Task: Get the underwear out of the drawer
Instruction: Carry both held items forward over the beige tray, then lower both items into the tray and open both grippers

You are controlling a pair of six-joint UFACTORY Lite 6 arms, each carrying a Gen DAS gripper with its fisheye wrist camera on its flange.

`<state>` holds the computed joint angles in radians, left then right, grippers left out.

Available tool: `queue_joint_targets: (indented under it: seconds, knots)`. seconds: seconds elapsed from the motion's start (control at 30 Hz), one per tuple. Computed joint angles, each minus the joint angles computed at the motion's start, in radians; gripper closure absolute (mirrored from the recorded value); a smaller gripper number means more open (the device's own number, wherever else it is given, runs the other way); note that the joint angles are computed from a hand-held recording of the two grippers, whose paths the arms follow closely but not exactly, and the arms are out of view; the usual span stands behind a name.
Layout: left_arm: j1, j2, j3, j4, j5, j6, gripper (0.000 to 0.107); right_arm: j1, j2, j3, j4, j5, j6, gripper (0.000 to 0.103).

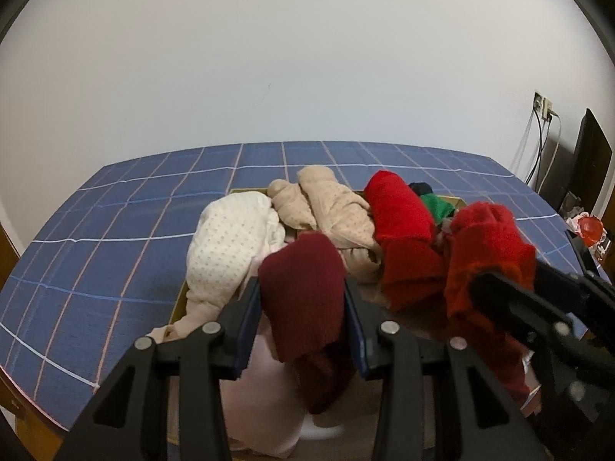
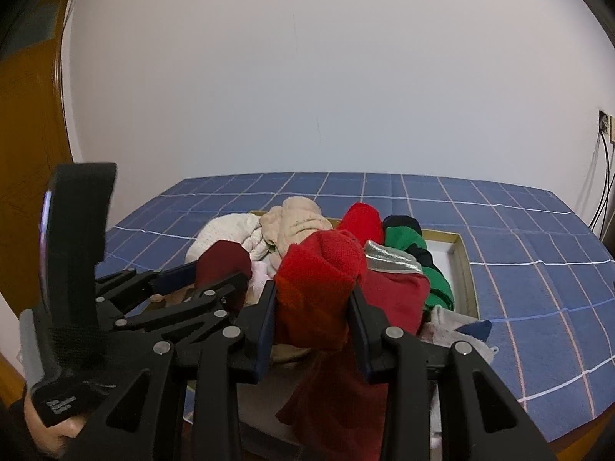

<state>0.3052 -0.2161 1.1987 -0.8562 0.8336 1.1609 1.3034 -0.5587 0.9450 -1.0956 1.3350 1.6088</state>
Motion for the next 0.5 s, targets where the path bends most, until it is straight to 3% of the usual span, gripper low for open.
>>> queue_joint_targets:
  seconds: [0.5]
  knots:
    - [-0.04, 0.057, 0.018, 0.029, -0.05, -0.04, 0.067, -0.162, 0.02, -0.029, 0.034, -0.155, -0.065, 0.065]
